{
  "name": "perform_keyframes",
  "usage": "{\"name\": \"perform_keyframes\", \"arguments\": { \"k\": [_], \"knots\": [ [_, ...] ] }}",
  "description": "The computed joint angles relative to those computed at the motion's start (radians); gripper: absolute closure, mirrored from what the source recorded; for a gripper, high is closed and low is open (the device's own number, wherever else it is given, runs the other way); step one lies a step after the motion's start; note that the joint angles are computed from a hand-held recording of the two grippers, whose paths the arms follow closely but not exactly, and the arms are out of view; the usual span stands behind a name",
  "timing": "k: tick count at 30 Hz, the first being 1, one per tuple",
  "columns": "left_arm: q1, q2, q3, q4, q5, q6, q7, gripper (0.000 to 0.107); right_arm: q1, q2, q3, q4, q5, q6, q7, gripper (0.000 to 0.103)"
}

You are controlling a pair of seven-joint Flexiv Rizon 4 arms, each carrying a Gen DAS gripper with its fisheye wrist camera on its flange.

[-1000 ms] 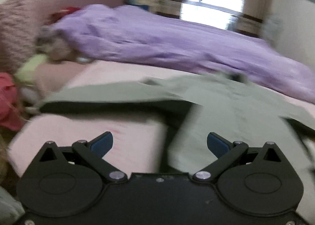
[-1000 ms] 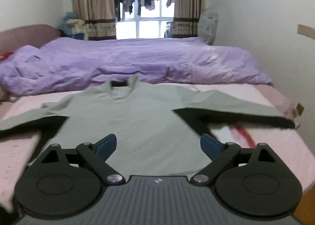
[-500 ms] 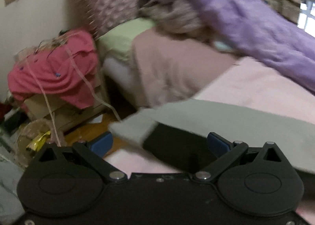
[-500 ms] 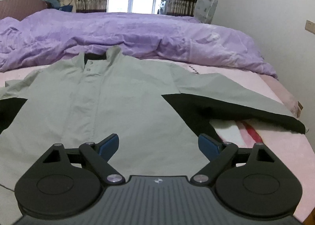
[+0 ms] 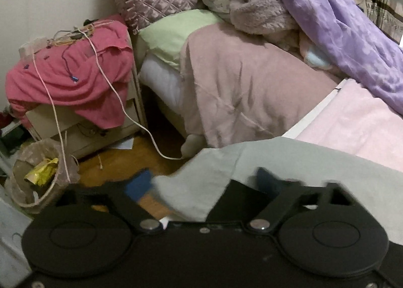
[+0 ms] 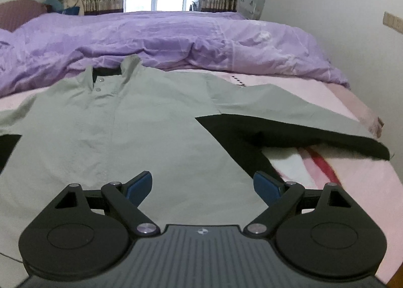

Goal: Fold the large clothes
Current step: 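Grasp the jacket sleeve cuff with the left gripper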

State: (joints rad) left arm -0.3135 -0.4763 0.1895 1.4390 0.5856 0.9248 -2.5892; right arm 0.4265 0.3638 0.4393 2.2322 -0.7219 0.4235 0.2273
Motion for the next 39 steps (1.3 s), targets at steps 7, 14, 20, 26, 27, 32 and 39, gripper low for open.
{"name": "perform_keyframes", "arguments": {
  "k": [7, 14, 20, 26, 27, 32, 39],
  "knots": [
    [-0.003, 0.009, 0.003, 0.008, -0.016, 0.050, 0.003, 0.107, -0.010, 0.020, -0.002, 0.012, 0.018, 0.004, 0.014, 0.000],
    [0.036, 0.074, -0.014, 0.102, -0.091, 0.092, -0.047, 0.053, -0.011, 0.035, 0.010, 0.014, 0.036, -0.017, 0.008, 0.000],
    [0.105, 0.102, -0.050, 0.194, -0.223, 0.125, -0.044, 0.052, -0.006, 0.025, 0.006, 0.008, 0.040, -0.004, 0.000, 0.000],
    [0.115, 0.090, -0.059, 0.218, -0.287, 0.209, 0.010, 0.052, 0.003, -0.006, 0.011, -0.019, 0.022, -0.028, -0.026, 0.000],
    [0.111, 0.084, -0.059, 0.209, -0.288, 0.209, 0.024, 0.052, 0.005, -0.009, 0.010, -0.022, 0.020, -0.034, -0.030, 0.000],
    [0.051, 0.047, -0.009, 0.141, -0.202, 0.217, 0.021, 0.081, 0.013, -0.016, 0.006, -0.027, 0.017, -0.039, -0.026, 0.000],
    [0.007, 0.053, 0.027, 0.090, -0.113, 0.224, -0.004, 0.104, 0.012, -0.001, -0.004, -0.015, 0.038, -0.038, -0.015, 0.000]
  ]
}}
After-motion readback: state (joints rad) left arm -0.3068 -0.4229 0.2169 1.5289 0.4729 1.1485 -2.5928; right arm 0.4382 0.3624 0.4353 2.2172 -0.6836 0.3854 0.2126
